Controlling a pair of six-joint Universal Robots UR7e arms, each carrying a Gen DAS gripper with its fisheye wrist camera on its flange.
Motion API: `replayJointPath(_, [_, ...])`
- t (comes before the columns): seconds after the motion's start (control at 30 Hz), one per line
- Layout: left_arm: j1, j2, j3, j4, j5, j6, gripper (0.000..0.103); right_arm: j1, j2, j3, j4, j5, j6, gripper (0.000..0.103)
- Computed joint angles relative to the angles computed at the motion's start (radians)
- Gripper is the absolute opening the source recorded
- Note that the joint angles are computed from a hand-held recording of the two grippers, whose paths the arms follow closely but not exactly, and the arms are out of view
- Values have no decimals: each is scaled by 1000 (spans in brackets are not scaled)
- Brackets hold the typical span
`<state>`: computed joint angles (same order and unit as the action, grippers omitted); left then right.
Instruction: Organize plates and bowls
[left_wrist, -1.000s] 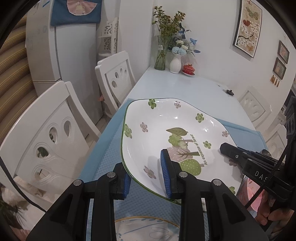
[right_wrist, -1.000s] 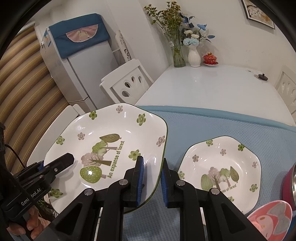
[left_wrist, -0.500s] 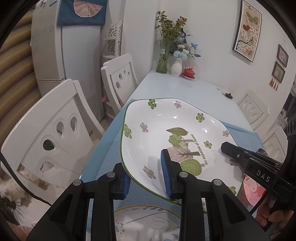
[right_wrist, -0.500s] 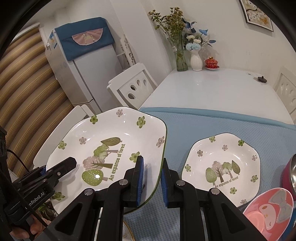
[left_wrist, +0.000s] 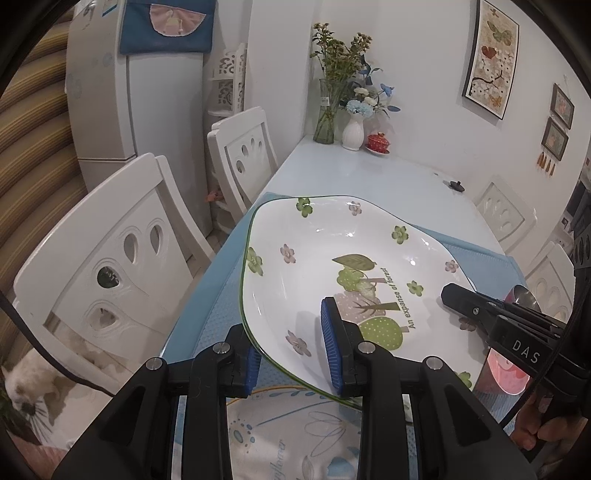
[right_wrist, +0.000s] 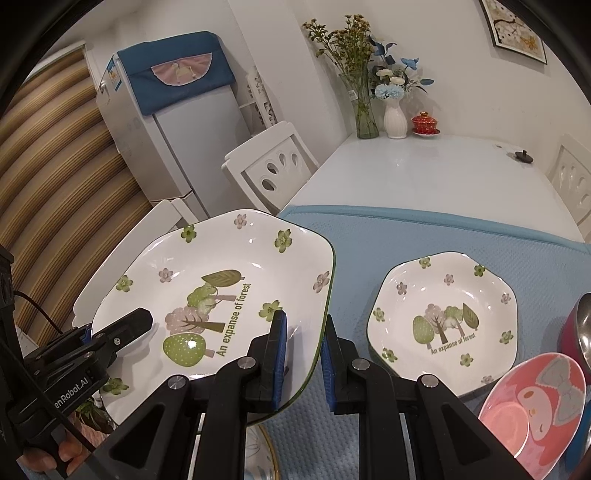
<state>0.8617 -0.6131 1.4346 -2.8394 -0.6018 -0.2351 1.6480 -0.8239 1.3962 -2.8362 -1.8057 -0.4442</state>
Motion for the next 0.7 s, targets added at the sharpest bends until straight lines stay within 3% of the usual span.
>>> replayJointPath(0.7, [-11, -41, 78, 104, 17, -101, 26, -14, -36, 94, 6, -5, 17, 17])
